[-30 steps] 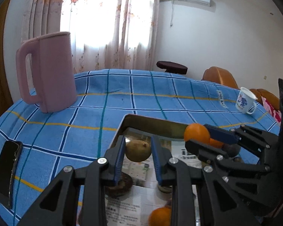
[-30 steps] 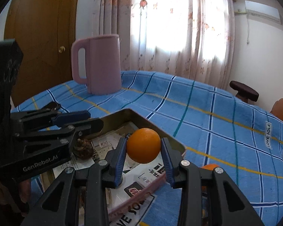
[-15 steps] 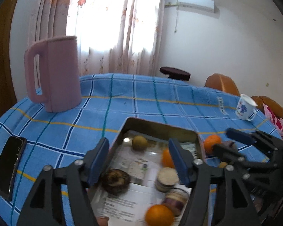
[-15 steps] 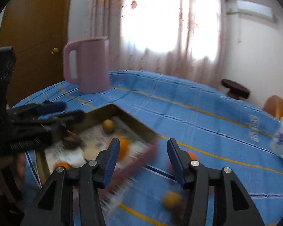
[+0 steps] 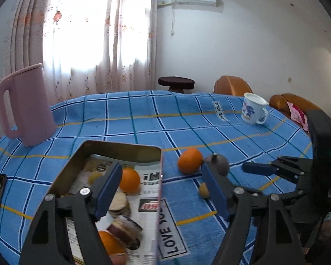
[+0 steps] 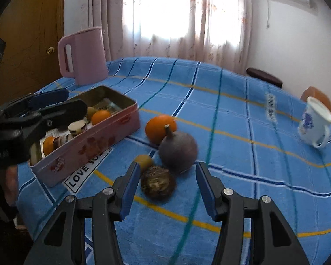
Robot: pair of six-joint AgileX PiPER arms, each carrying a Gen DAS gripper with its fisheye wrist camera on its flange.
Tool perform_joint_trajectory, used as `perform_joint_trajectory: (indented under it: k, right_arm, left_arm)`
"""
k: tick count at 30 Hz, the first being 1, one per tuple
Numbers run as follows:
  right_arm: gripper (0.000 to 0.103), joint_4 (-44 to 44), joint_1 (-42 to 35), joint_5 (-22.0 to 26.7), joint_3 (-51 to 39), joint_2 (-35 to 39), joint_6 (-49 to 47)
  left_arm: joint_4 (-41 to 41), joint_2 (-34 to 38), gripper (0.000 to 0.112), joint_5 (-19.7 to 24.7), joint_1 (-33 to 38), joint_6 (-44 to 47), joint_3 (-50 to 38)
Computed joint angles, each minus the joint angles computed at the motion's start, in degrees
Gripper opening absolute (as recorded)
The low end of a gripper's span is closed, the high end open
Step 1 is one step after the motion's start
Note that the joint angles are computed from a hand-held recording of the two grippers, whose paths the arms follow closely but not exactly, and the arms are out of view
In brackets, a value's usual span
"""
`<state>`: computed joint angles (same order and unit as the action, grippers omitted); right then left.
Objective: Organize fruits
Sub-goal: 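Grasp a brown round fruit with the right tool while the left tool approaches a small kiwi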
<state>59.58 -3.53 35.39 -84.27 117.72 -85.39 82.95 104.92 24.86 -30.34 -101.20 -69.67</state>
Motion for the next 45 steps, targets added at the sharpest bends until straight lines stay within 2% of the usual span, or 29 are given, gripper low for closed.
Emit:
perform_joint_trajectory:
  k: [2, 7, 8, 10, 14, 19, 23, 24, 26, 29, 33, 36, 40, 42, 45]
  right_arm:
    - [0.054, -2.37, 0.57, 0.25, -1.26, 1.04, 2.38]
    - [0.054, -10.56, 1.39, 5.35, -7.7, 4.84, 10.97]
    - [0.045, -12.37, 1.63, 6.44, -9.25, 5.7, 13.11]
    - [0.04, -11.46, 1.14, 7.34, -9.33, 5.72, 12.36]
    - [0.039, -1.23, -0.6, 1.06, -1.52, 0.9, 1.73]
    - [0.039, 9.91, -3.75, -5.19, 1.72, -1.0, -6.97]
    - [0.039, 10.99, -4.57, -7.18, -0.34, 0.47, -6.29]
    - [0.039, 9.36, -4.86, -6.14, -1.94, 1.36, -3.87]
    - [0.039, 10.84, -5.3, -5.62, -2.19, 1.53, -4.75]
    - [0.039, 11.88, -5.38, -5.35, -2.2, 1.73, -5.96]
    - [0.039, 12.05, -5.71, -4.36, -2.3, 1.95, -5.97]
    - [0.039, 11.62, -5.8, -3.97, -2.64, 2.07, -5.72]
    - [0.039, 9.93, -5.85, -3.41, -3.35, 2.43, -3.89]
    - [0.039, 9.31, -5.78, -3.32, -3.56, 2.51, -3.31]
    - [0.039, 9.33, -5.82, -3.16, -3.75, 2.67, -3.32]
  left_arm:
    - [-1.04, 0.75, 0.077, -0.08, -0.45, 1.24, -0.64]
    - [-3.29, 2.75, 0.077, 0.14, -1.34, 3.68, -2.42]
    - [-3.74, 2.9, 0.077, 0.08, -1.39, 4.21, -2.54]
    - [-4.39, 3.41, 0.077, 0.04, -1.56, 4.82, -2.95]
    - [-6.94, 4.68, 0.077, 0.07, -2.44, 8.37, -4.63]
    - [-13.58, 7.66, 0.076, 0.94, -4.04, 17.09, -9.29]
    - [-23.76, 11.47, 0.054, 2.23, -4.39, 29.34, -15.31]
    - [-28.06, 12.53, 0.046, 2.7, -4.12, 33.86, -17.26]
    - [-33.73, 13.9, 0.041, 3.08, -3.64, 39.75, -19.79]
    - [-38.06, 15.43, 0.039, 4.17, -3.48, 44.55, -22.4]
    - [-48.69, 17.27, 0.038, 5.12, -2.69, 54.98, -25.8]
    - [-51.2, 18.88, 0.038, 7.74, -3.01, 58.26, -28.61]
    - [-51.75, 19.29, 0.038, 8.53, -2.72, 58.57, -29.3]
    - [-50.63, 19.45, 0.034, 9.27, -3.01, 57.94, -29.62]
    - [-48.81, 20.59, 0.034, 11.84, -3.81, 57.92, -31.33]
